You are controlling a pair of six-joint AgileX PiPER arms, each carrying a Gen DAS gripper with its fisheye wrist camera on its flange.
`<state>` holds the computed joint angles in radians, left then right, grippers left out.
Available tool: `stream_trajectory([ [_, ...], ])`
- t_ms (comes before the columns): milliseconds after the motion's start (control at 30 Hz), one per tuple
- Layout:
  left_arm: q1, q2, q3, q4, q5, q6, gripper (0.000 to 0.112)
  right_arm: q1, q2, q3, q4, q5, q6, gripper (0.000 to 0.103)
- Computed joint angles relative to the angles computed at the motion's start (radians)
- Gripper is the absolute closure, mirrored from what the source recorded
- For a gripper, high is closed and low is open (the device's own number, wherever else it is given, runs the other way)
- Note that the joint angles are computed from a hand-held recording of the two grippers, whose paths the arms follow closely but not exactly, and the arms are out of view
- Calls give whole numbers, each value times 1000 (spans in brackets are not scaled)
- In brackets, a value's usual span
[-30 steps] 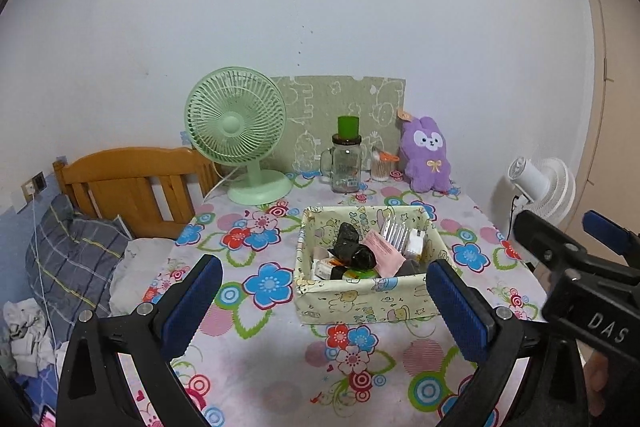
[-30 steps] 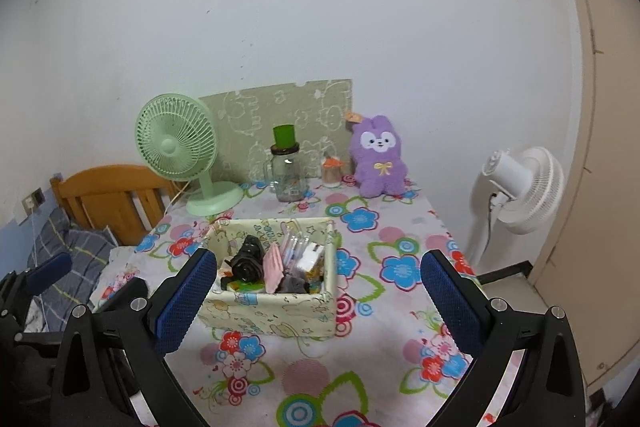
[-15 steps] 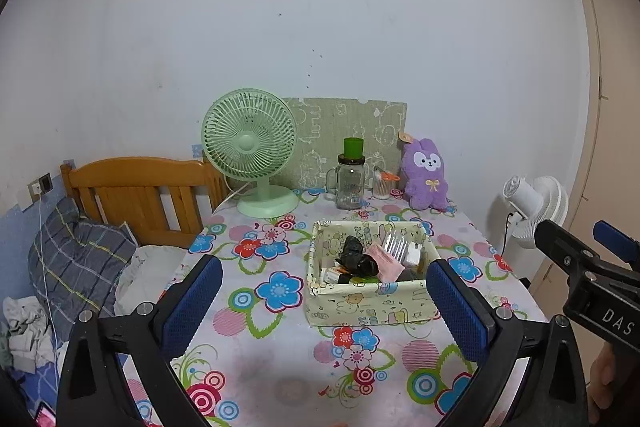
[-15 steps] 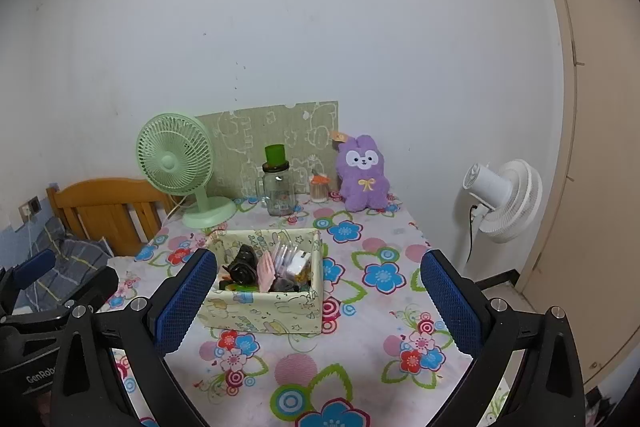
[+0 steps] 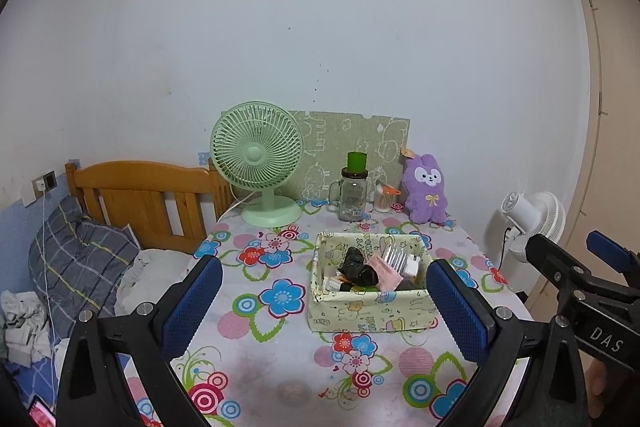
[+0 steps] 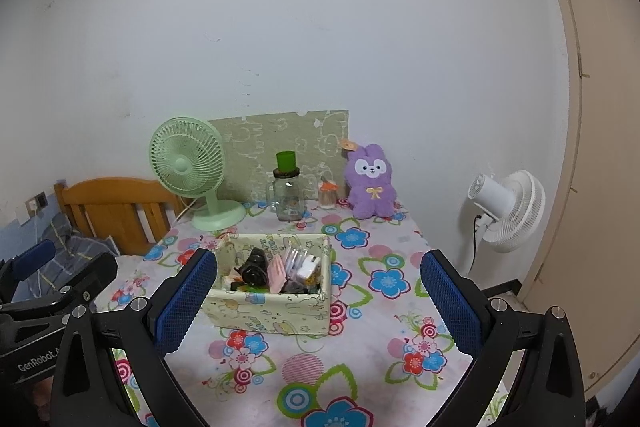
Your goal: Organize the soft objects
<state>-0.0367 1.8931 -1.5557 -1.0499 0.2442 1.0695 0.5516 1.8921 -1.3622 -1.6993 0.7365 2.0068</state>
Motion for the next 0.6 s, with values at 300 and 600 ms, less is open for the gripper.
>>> stream_trajectory([
  [300, 1, -5, 8, -29, 10, 33, 9, 11, -7, 9, 4, 23, 0, 0],
  [600, 1, -5, 5, 2, 11, 2, 9, 9, 1, 0, 17, 15, -11, 0],
])
